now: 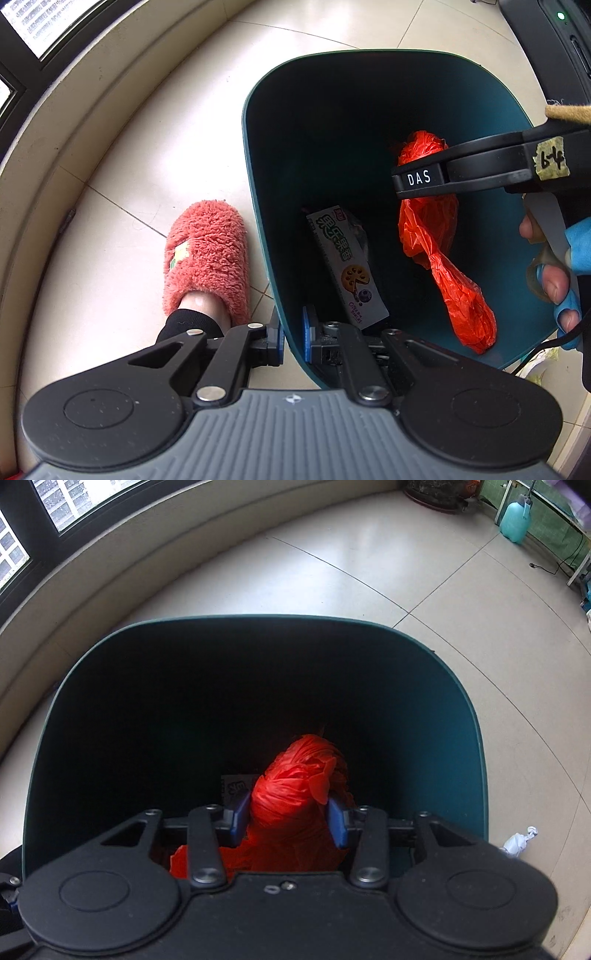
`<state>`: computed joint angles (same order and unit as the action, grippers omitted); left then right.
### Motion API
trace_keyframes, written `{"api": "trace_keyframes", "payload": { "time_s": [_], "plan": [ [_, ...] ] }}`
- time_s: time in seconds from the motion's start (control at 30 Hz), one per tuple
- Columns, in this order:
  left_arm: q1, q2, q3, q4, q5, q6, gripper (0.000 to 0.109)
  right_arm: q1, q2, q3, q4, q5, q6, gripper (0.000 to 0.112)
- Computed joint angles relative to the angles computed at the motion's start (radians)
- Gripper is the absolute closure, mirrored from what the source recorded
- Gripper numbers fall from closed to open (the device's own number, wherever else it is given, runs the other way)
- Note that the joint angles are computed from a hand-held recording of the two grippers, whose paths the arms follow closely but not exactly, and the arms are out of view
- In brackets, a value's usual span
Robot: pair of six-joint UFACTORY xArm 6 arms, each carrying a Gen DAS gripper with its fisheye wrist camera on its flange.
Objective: Collect trash
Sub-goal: 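Carry the red plastic bag with the right tool and release it into the bin, then reach the right tool to the cabbage leaf and grasp it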
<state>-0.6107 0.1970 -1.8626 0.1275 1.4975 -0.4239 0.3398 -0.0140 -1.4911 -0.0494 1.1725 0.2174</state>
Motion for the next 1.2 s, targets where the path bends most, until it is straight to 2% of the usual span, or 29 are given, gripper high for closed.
{"api": "trace_keyframes", "payload": {
  "time_s": [0.27,0.4,0.6,0.97,1.2],
  "plan": [
    [-0.005,-0.001,0.003,0.004,-0.001,-0.009,0.1,0.003,0.015,-0.025,0.002,0.011,-0.009,0.059],
    [-0.005,-0.007,0.011,0.004,-0.005,-0.011,0.1,-0.007,-0.039,0.005,0.036,-0.004,-0.021,0.052],
    [-0.014,-0.01,0.016,0.02,-0.007,-0.018,0.099,-0.039,-0.142,0.023,0.103,-0.012,-0.083,0.05],
    [-0.027,-0.004,0.001,0.037,0.006,-0.029,0.099,-0.121,-0.338,0.098,0.126,0.024,-0.098,0.049],
    [-0.028,-0.012,0.012,0.043,-0.002,-0.024,0.099,-0.232,-0.436,0.192,0.153,0.01,-0.088,0.045]
  ]
}}
